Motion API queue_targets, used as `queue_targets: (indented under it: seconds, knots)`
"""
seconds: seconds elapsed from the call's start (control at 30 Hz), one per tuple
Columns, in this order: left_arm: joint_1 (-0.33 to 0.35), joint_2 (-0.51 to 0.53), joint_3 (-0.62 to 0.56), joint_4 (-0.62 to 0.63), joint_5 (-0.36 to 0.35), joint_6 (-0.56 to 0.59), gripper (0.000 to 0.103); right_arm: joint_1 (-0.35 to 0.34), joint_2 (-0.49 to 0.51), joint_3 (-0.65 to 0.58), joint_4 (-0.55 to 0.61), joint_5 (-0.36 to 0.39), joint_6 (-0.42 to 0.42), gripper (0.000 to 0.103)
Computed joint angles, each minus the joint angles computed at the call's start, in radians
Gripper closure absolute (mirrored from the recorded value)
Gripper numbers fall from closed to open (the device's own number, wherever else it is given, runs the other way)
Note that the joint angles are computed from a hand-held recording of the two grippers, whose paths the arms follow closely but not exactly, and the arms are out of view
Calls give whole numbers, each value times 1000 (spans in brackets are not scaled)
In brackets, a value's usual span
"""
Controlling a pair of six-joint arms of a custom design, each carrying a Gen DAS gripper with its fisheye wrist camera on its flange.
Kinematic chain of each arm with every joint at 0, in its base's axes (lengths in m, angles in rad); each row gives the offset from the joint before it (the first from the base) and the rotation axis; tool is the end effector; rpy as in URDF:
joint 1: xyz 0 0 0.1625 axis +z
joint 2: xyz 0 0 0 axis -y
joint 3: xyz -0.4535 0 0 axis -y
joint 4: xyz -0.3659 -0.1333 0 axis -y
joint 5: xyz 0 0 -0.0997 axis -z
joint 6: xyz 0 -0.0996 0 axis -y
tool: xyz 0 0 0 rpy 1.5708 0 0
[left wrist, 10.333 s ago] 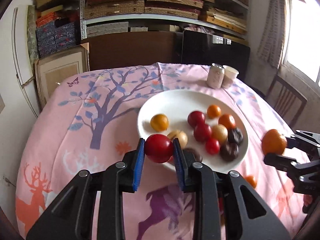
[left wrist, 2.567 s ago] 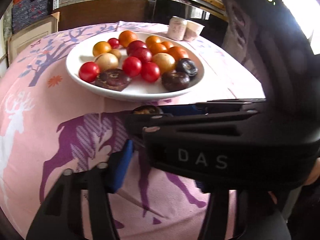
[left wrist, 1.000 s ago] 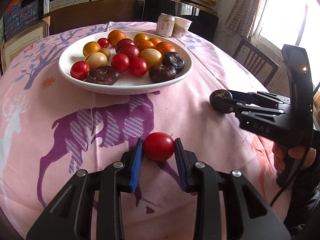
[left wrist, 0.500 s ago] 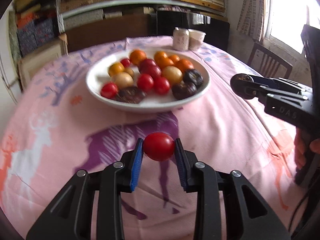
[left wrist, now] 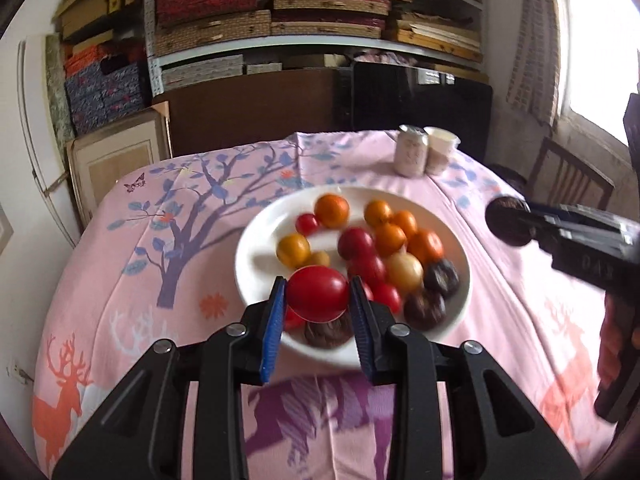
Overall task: Organize fruits
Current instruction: 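Grasp a red tomato with the left tool while the right tool grasps a dark mangosteen, then release the tomato and mangosteen onto the plate from both tools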
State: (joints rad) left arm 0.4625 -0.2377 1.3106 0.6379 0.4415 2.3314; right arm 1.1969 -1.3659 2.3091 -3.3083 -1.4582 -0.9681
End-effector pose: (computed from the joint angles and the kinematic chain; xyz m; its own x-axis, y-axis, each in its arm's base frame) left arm -0.3575 -0.4278 -0.0804 -0.6956 -0.0176 -0.7182 0.5546 0.6224 -0.5524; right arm -0.0290 -0.4694 0.3121 -0.7518 -0.3740 0.5431 -0.6411 0.6073 -0.4693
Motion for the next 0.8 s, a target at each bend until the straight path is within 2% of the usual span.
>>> queue_targets:
  seconds: [0.1, 0.2, 0.27, 0.33, 0.4, 0.47, 0.53, 0.63, 0.73, 0.8]
  knots:
    - [50, 17, -96, 45, -32, 48, 72, 43, 40, -63, 50, -18, 45, 62]
    - [90, 29, -168, 0, -50, 212, 72, 84, 96, -123, 69, -48, 54, 62]
    - [117, 35, -207, -27, -31, 274, 72, 112, 142, -158, 45, -64, 56, 62]
    - [146, 0, -180, -160, 18, 356, 72, 116, 170, -194, 80, -33, 86, 62]
    - [171, -36, -136, -268, 59, 373, 72, 114, 190, -226, 140, -9, 157, 62]
    - [202, -68, -104, -357, 102, 382, 72, 123, 220, -230, 108, -9, 173, 62]
    - [219, -55, -140, -333, 96, 395, 72, 134, 257, -229, 43, -10, 152, 62]
    - [222, -25, -171, -339, 39, 479, 72, 147, 292, -252, 61, -35, 140, 62]
    - [231, -5, -190, -300, 47, 444, 72, 145, 303, -269, 112, -58, 149, 62]
    - [228, 10, -202, -283, 30, 443, 72, 145, 308, -267, 84, -72, 142, 62]
